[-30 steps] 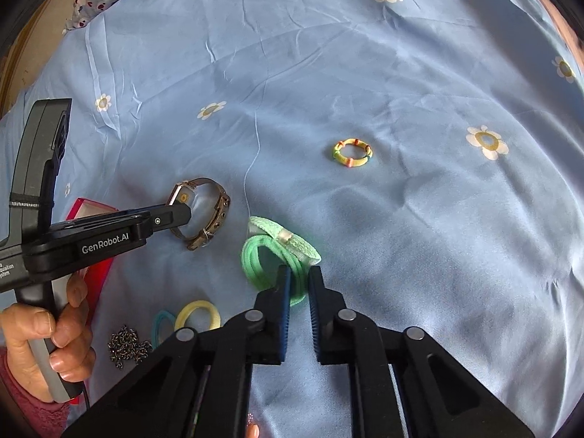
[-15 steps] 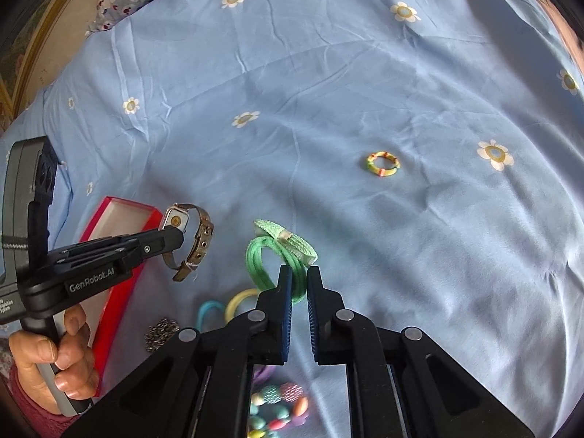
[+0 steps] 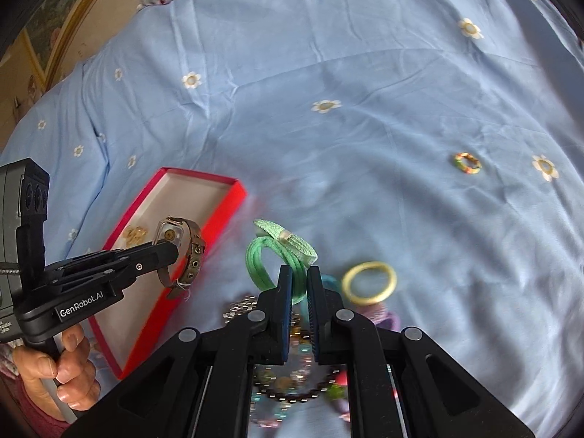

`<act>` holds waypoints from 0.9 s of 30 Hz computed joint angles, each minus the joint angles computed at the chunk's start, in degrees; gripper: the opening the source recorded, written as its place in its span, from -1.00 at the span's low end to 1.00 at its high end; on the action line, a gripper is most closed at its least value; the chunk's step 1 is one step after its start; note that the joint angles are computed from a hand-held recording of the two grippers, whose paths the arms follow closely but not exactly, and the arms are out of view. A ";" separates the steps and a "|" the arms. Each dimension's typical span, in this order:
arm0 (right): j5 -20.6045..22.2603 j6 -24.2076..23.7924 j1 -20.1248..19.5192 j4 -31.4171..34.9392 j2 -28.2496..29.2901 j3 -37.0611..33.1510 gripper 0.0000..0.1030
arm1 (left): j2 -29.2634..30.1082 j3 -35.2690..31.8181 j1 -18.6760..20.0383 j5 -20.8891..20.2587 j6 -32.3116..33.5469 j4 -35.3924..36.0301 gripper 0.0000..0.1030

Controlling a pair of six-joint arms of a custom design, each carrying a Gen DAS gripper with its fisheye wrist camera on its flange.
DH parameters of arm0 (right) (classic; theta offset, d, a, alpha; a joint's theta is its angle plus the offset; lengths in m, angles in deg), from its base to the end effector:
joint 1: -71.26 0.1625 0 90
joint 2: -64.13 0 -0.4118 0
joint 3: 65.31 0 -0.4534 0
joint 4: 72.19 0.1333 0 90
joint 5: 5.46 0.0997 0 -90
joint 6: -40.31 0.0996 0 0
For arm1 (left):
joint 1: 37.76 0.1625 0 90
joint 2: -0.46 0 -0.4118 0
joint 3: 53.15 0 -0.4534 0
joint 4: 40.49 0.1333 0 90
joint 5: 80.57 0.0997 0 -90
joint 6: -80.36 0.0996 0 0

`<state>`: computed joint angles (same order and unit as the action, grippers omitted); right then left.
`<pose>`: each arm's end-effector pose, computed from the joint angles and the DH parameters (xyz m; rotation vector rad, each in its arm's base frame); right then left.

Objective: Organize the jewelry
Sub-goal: 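Carry the watch and green bow tie into the box lid and release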

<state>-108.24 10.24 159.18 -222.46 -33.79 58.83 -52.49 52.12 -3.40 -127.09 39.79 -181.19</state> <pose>0.0935 -0.4907 0.3454 0.5592 -2.6237 0.7057 -0.4003 -0.5182 0.0573 0.3445 2.4959 -0.7241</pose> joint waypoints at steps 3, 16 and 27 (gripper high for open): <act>0.53 0.26 1.20 0.59 0.44 0.36 -0.85 | -3.12 2.83 -0.67 1.29 -2.74 1.21 -0.85; 1.29 0.64 5.90 1.32 4.07 1.15 -0.85 | -13.32 10.62 -1.24 5.79 -13.65 9.48 -0.85; 0.99 0.56 10.01 1.84 9.10 0.38 -0.85 | -18.56 13.93 -0.16 7.88 -20.01 16.46 -0.85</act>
